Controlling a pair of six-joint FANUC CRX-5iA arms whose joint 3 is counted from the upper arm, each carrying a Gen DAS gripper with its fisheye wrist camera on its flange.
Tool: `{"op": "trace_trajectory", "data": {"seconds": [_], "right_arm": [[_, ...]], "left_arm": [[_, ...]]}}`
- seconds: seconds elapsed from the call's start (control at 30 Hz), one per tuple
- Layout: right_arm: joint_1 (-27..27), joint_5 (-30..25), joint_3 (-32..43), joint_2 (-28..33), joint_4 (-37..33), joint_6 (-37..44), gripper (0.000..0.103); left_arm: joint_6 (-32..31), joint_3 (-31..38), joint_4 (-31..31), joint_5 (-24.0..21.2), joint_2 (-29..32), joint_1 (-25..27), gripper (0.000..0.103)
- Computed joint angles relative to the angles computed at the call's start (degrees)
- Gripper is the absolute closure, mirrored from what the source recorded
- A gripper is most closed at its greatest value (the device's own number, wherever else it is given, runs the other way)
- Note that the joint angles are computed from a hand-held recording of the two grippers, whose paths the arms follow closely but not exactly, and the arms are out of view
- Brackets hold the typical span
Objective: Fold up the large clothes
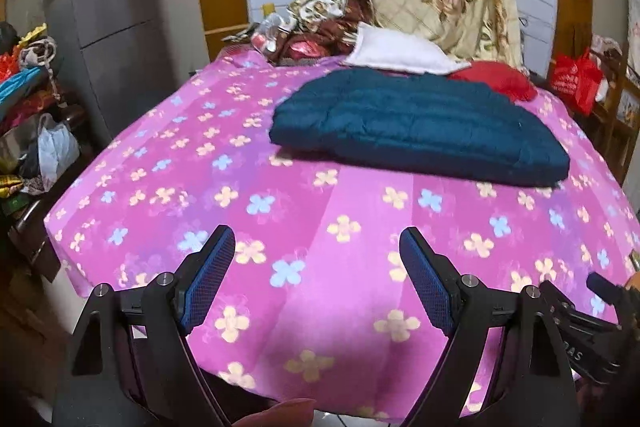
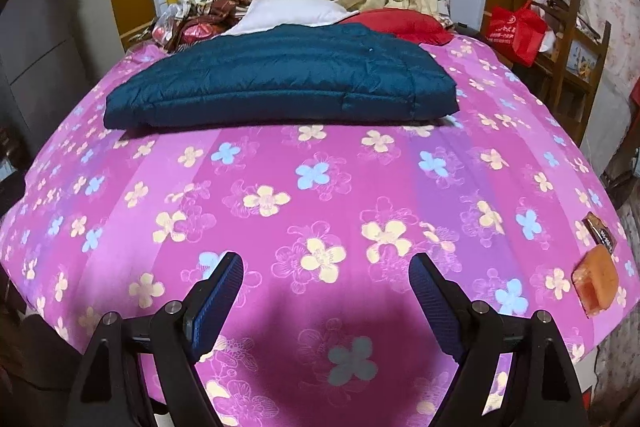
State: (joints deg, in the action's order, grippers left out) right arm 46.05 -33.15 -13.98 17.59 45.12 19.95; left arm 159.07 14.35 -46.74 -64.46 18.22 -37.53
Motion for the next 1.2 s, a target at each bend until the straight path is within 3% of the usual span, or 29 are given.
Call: {"op": "trace_trajectory", "data": {"seconds": [0.63,1.2], "right_arm": [[0.0,-2.6,1.5,1.8,-1.5,0.1,0.020],[-0.6,-4.0,1.8,2.0,-1.1,-1.1,0.020]], "left_arm": [[-8.3,1.3,7.6,2.6,4.0,1.9,0.019],[-11.0,0.9,12.1,4.5,4.7,3.6,0.019]]}}
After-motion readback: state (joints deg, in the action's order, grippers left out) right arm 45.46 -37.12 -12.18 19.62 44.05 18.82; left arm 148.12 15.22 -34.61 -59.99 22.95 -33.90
